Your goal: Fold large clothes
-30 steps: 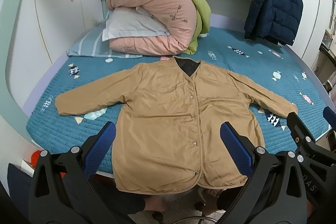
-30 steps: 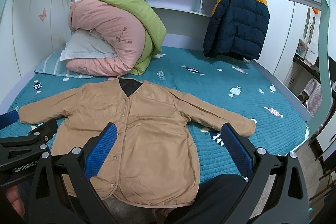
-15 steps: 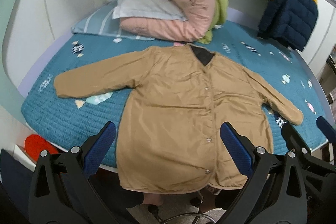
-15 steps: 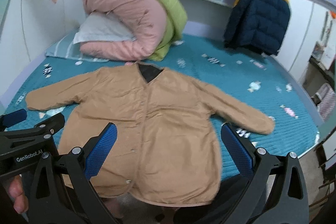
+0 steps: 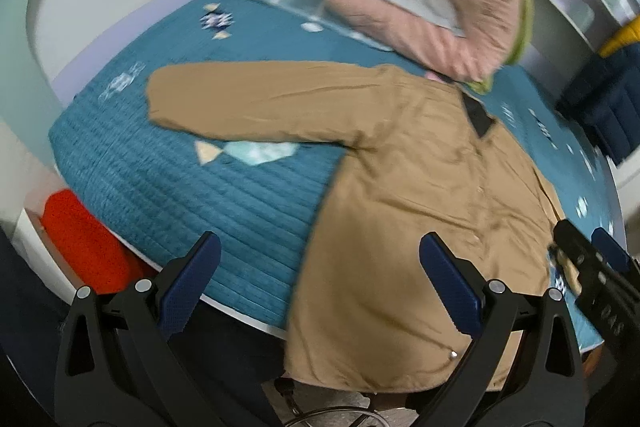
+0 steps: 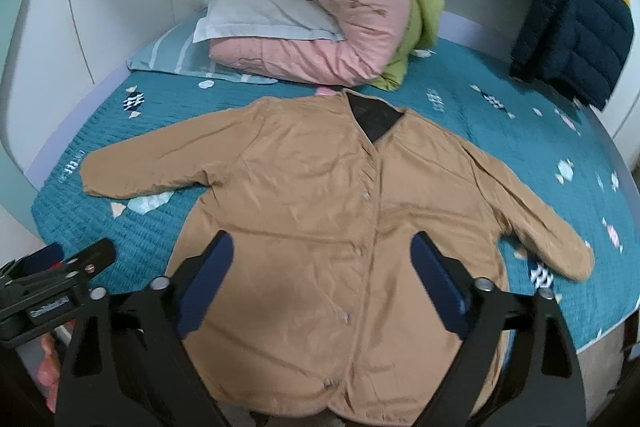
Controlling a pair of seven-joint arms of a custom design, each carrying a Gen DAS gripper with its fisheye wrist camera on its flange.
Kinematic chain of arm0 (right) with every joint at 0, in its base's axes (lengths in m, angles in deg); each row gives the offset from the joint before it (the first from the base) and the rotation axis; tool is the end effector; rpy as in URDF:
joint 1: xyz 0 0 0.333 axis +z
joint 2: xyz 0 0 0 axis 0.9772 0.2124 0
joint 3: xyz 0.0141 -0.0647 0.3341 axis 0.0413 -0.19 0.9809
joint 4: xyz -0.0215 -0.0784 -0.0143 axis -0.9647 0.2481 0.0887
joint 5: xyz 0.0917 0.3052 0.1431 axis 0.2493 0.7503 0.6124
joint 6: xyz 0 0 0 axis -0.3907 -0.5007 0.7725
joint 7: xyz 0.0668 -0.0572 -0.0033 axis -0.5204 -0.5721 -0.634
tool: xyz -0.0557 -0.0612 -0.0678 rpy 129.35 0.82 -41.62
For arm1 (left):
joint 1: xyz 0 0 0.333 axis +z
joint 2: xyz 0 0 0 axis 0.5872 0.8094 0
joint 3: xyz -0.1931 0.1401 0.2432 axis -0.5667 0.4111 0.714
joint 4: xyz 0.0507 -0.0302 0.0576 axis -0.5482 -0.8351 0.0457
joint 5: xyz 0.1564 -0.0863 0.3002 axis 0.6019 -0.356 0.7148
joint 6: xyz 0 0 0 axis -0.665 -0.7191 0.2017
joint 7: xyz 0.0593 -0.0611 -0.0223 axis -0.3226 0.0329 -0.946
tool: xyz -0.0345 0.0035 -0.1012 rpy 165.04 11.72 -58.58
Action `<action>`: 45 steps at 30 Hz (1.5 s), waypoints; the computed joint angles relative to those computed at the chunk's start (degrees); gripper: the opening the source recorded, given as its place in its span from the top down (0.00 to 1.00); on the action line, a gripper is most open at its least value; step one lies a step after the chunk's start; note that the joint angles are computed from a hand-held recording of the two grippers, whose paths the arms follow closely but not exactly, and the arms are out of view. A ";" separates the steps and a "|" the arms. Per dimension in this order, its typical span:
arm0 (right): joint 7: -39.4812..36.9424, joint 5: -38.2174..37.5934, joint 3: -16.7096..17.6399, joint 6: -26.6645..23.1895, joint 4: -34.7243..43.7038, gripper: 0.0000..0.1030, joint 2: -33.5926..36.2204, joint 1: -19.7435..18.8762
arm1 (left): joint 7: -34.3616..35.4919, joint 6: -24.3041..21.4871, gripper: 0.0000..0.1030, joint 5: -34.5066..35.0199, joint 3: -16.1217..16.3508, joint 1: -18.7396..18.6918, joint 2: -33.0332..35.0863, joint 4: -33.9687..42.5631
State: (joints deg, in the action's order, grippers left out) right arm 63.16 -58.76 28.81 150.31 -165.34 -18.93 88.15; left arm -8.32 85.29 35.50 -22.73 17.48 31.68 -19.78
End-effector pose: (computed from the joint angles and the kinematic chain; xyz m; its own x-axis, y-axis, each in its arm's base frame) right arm 0.5034 0.1140 0.6965 0.5145 -0.8559 0.0521 -0.6630 -0.4356 -0.6089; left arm 0.3771 -0.2835 0.6567 0.6121 -0.7607 0.2160 -0.6216 -0.6316 -0.4633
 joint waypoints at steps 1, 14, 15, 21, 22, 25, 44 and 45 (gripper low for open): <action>0.19 -0.38 0.38 -0.01 0.90 0.23 1.15 0.26 | 0.07 1.08 0.04 -1.03 1.01 0.31 -1.21 -1.90; 5.50 -6.51 2.17 -9.30 20.99 0.59 21.98 7.19 | 4.27 5.19 0.04 -4.40 7.44 9.10 -9.27 -16.99; 6.08 -7.03 2.09 -9.72 22.26 0.61 23.51 7.82 | 4.44 5.60 0.04 -4.28 7.67 9.68 -9.46 -17.70; 7.66 -6.81 2.11 -13.97 31.55 0.68 32.40 10.23 | 4.20 12.64 0.04 -5.58 10.18 13.42 -10.80 -23.69; 7.75 -6.07 2.21 -15.66 33.73 0.69 33.94 10.24 | 4.21 12.89 0.04 -5.79 10.24 13.84 -10.93 -24.01; 9.64 -5.76 1.62 -22.06 43.01 0.70 41.01 11.14 | 3.45 17.11 0.04 -4.81 10.67 15.82 -11.95 -26.53; 6.62 -4.15 1.64 -12.87 34.64 0.65 39.95 10.93 | 2.04 29.88 0.89 -0.65 7.69 24.39 -9.43 -28.09; 6.57 -3.78 1.72 -12.72 34.38 0.65 39.75 10.75 | 2.04 27.37 0.90 1.34 6.92 24.17 -8.96 -26.13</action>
State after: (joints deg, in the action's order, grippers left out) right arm 69.73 -62.54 30.54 137.59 -130.96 20.82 98.90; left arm -6.28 112.66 36.84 -15.81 41.65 22.72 -45.90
